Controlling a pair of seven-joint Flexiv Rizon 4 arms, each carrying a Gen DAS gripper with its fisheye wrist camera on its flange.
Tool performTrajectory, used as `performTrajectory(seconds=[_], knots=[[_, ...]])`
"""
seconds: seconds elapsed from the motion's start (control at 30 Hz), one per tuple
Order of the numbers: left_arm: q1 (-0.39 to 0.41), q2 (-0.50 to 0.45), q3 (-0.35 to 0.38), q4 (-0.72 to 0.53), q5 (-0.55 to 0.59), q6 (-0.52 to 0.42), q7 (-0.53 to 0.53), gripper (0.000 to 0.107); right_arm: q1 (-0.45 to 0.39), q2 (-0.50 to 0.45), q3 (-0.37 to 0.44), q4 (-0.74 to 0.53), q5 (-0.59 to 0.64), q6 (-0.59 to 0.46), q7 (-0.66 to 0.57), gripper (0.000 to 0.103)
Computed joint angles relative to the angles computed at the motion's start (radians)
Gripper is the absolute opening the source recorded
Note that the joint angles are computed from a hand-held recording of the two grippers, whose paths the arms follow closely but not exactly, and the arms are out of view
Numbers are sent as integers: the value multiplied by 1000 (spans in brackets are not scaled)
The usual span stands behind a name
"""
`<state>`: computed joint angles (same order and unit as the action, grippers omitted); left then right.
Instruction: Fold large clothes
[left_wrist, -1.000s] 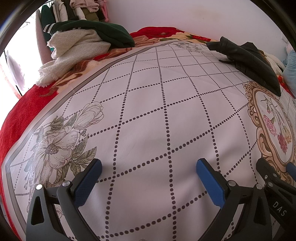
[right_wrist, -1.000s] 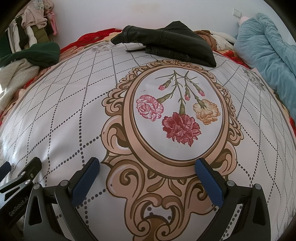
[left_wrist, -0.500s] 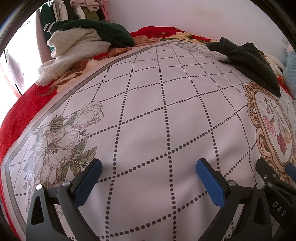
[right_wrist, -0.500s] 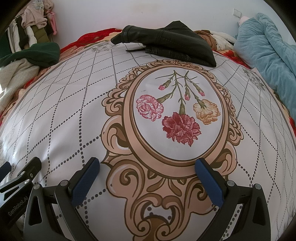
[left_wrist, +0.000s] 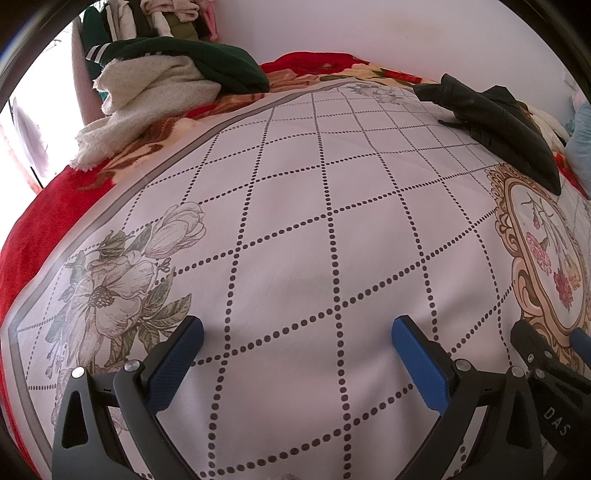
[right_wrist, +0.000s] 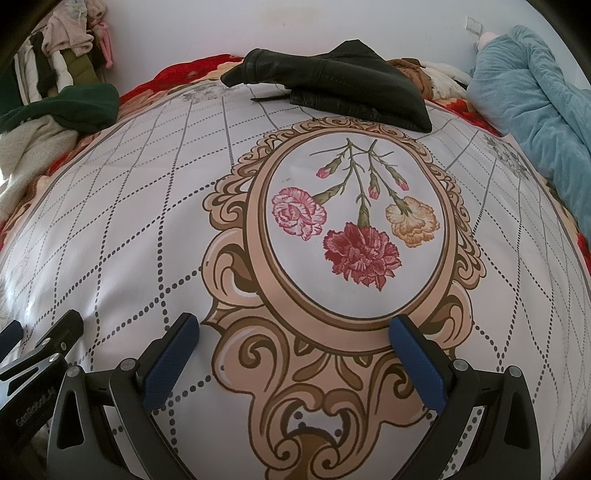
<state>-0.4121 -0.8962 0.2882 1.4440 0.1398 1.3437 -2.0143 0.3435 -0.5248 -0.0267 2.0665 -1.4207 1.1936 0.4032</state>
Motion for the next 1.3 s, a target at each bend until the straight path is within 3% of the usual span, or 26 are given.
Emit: performTrajectory(seconds=[1.3], knots=[[3,-1,-2,-5,5,-4,-4,103,-11,1,0,3,-12,18,0,103]])
